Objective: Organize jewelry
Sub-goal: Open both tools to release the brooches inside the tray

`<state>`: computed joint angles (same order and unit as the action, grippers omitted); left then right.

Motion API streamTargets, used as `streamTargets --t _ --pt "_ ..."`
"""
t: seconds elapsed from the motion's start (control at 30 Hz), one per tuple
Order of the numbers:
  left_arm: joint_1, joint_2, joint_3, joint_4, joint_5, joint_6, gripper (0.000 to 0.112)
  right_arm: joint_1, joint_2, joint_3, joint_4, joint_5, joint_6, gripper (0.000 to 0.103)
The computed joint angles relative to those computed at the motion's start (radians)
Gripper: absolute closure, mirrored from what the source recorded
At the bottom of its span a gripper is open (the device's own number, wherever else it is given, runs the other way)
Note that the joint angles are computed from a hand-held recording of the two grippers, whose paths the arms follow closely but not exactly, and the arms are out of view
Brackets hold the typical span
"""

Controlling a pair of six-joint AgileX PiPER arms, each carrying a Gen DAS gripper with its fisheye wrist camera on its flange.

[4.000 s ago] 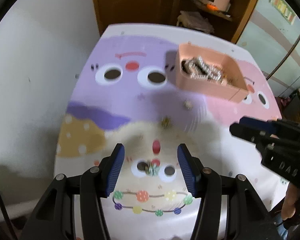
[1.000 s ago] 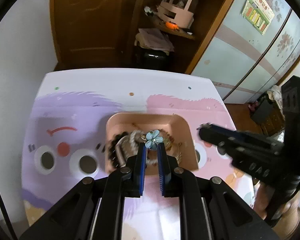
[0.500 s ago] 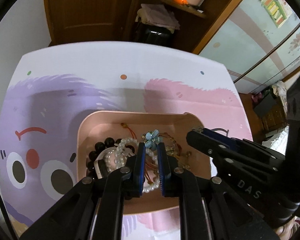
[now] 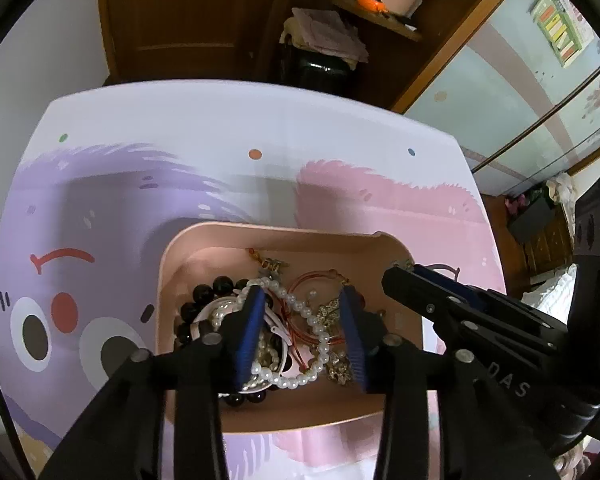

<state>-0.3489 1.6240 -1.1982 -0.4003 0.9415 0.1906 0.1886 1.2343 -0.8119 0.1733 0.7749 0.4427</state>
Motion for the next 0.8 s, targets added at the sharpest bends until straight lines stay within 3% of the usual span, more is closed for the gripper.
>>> streamTargets --t 0.23,0.67,0.8 --pt "0.012 -0.056 -0.001 0.012 0.025 0.000 0.063 0.012 -0.017 -0.015 -0.024 0.021 0.035 0.077" --pt "0.077 -0.183 0.018 0.051 0.086 0.030 0.061 0.107 -0.081 -0.058 -0.109 0.090 0.137 0.075" --pt "0.109 -0.239 0.042 0.089 0.098 0.039 0.052 0.181 -0.111 -0.065 -0.157 0.126 0.209 0.075"
